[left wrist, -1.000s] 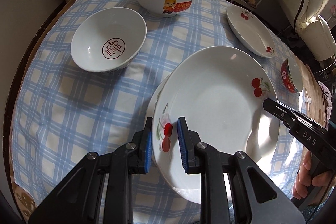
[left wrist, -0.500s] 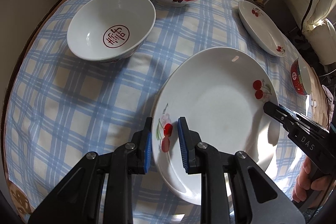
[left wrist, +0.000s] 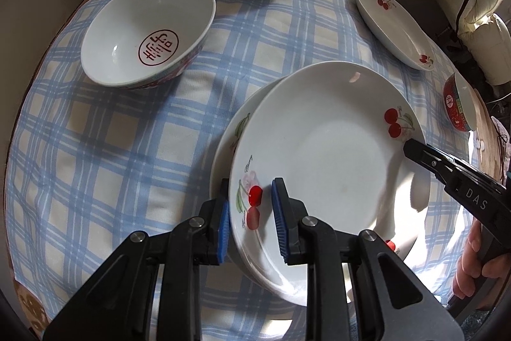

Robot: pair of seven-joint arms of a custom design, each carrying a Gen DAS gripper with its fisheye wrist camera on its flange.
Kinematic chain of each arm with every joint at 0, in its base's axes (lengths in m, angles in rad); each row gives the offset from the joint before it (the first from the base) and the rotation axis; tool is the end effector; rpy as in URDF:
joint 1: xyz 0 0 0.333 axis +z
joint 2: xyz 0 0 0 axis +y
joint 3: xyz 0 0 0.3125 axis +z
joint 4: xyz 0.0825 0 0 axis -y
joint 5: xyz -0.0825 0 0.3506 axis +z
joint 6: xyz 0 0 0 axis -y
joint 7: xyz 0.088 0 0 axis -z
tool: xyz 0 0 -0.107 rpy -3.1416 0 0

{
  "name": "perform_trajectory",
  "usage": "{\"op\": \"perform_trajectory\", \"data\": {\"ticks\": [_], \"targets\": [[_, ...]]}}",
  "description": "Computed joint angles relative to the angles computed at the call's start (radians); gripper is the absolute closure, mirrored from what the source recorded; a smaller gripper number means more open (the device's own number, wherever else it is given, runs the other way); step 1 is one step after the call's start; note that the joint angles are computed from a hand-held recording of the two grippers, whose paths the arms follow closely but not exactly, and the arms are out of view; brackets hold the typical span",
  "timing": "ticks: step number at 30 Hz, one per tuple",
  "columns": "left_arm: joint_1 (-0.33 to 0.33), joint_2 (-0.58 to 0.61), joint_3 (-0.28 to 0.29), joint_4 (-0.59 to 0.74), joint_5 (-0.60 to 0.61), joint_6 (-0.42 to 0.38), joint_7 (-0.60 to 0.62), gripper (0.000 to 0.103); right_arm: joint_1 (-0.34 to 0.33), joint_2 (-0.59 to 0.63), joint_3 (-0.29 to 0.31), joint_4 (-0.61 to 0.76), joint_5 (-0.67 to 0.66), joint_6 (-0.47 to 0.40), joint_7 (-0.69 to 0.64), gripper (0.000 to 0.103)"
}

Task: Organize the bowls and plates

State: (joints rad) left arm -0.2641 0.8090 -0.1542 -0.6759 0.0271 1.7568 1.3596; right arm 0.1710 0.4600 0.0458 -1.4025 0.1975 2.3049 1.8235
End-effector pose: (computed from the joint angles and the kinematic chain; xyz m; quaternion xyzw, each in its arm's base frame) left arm 0.6961 -0.2452 0.5248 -0.6470 0.7487 -0.1415 0.0290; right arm 0.6818 0.1475 0.4963 -0.6353 0.7347 -0.0330 0.2358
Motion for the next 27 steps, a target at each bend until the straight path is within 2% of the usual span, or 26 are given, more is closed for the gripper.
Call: {"op": "perform_trajectory", "data": {"ticks": [11, 17, 27], "targets": [[-0.008, 0.01, 0.006, 0.023, 0.012, -0.022, 0.012, 0.079, -0.003, 0.006, 0.002, 0.01, 0.013, -0.004, 0.002, 0.088], [-0.013, -0.01, 0.01, -0.02, 0.031, 0.004, 0.03, 0.08, -0.003, 0.002, 0.0, 0.007, 0.008, 0.002, 0.003, 0.088], [-0.032, -0.012, 0.021, -0.018, 0.065, 0.001, 0.047, 0.08, -0.006, 0.003, 0.001, 0.009, 0.011, 0.0, -0.003, 0.088]]}}
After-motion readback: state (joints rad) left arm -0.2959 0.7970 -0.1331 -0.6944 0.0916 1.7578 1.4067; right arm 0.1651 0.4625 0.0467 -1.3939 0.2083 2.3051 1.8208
